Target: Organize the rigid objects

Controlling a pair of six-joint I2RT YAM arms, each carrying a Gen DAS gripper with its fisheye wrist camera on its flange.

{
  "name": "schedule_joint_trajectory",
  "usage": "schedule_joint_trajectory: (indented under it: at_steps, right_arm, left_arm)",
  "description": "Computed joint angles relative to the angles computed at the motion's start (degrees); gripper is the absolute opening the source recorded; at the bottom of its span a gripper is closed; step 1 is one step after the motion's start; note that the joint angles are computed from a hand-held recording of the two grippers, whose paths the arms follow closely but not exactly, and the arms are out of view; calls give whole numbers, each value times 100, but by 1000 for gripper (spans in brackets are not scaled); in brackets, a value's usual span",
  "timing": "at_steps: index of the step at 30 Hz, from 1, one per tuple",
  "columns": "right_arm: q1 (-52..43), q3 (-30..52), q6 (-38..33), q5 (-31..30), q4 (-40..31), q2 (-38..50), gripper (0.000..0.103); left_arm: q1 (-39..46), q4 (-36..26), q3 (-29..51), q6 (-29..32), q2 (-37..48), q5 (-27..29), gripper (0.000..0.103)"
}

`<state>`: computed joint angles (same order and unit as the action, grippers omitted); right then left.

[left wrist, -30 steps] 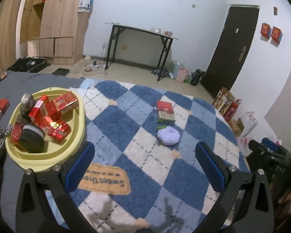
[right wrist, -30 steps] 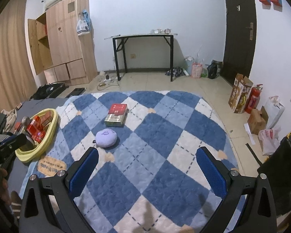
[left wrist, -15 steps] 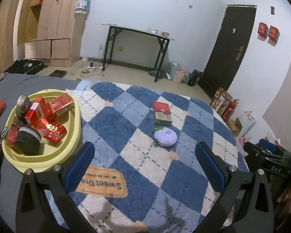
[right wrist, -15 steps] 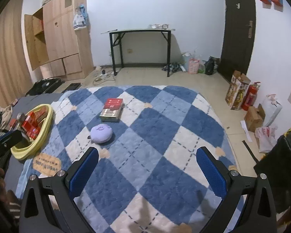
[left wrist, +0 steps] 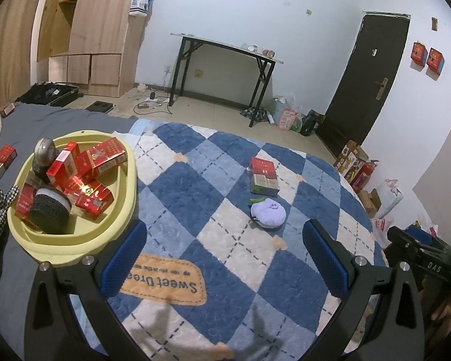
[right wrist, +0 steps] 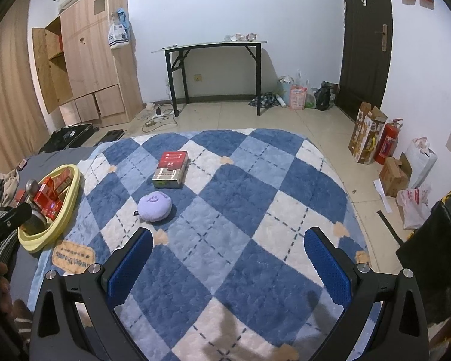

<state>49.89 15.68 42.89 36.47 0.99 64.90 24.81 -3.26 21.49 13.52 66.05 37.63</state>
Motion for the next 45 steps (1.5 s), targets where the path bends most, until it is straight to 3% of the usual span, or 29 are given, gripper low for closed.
schedule_joint_trajectory:
  at_steps: [15, 36, 42, 45]
  right_arm:
    - [64, 38, 156, 152, -45, 89, 103]
    - [-83, -27, -77, -170, 316, 138, 103]
    - [-309, -121, -767, -961, 1563, 664, 101]
    - [-671, 42, -1076, -1643, 2656, 1609, 101]
  left_arm:
    - [-41, 7, -51, 85, -3, -31, 103]
    - [-255, -9, -92, 96, -32, -134, 103]
    - [-954, -731, 1100, -297, 760, -743, 103]
    - [-1413, -1003, 2126, -743, 1666, -981, 103]
